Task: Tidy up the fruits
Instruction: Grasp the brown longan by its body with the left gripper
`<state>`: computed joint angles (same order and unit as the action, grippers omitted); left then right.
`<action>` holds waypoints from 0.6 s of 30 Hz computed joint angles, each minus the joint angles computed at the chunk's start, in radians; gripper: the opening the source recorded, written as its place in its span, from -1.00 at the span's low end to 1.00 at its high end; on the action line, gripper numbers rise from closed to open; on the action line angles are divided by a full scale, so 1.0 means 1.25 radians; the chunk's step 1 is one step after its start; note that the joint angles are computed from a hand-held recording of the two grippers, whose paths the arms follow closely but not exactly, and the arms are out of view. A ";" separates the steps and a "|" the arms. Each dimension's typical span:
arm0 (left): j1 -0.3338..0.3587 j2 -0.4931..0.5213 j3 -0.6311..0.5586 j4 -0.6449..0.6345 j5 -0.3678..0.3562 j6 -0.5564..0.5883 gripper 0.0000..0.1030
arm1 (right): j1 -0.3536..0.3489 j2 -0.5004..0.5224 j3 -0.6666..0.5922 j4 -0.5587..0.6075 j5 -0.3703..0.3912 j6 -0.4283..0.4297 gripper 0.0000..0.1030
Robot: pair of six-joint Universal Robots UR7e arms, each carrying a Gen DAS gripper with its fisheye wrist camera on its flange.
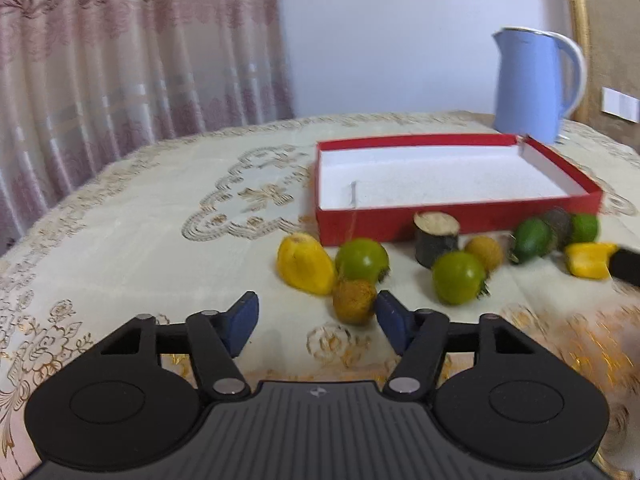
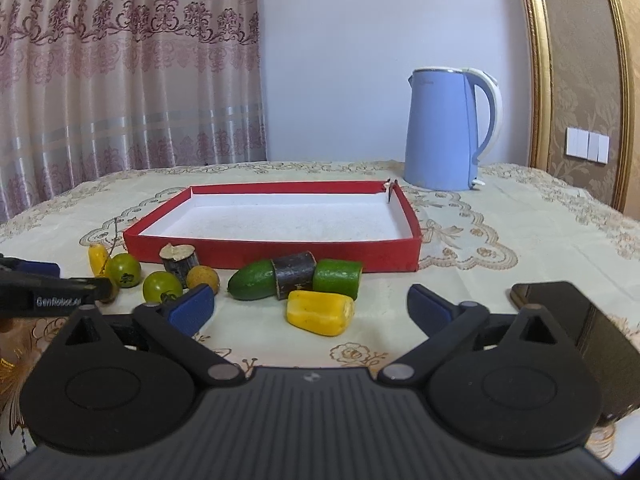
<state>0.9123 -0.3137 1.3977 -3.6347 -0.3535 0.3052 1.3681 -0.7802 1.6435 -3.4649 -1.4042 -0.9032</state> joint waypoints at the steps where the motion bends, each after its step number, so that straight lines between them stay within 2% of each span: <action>1: 0.000 -0.019 0.027 0.024 -0.011 -0.032 0.11 | 0.000 -0.004 -0.001 0.008 -0.002 0.002 0.51; 2: -0.001 -0.028 0.040 0.030 -0.016 -0.041 0.10 | 0.000 -0.008 -0.003 0.024 -0.004 0.006 0.45; 3: 0.000 -0.037 0.050 0.033 -0.026 -0.043 0.10 | 0.000 -0.013 -0.006 0.045 -0.008 0.008 0.29; 4: 0.000 -0.046 0.061 0.038 -0.035 -0.049 0.10 | -0.001 -0.015 -0.007 0.056 -0.009 0.011 0.25; 7: 0.005 -0.068 0.079 0.053 -0.076 -0.063 0.10 | -0.003 -0.015 -0.015 0.078 -0.016 0.014 0.25; 11: 0.018 -0.100 0.097 0.148 -0.147 -0.140 0.10 | -0.005 -0.011 -0.023 0.091 -0.024 0.020 0.26; 13: 0.024 -0.097 0.082 0.181 -0.156 -0.161 0.08 | -0.005 -0.009 -0.025 0.091 -0.025 0.018 0.26; 15: 0.028 -0.085 0.060 0.204 -0.143 -0.174 -0.36 | -0.006 -0.009 -0.026 0.093 -0.024 0.016 0.26; 18: 0.032 -0.077 0.044 0.215 -0.140 -0.184 -0.51 | -0.006 -0.009 -0.031 0.101 -0.028 0.016 0.26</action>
<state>0.9521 -0.4094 1.4527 -3.3658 -0.5281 0.0749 1.3607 -0.7912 1.6042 -3.3389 -1.4396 -0.8828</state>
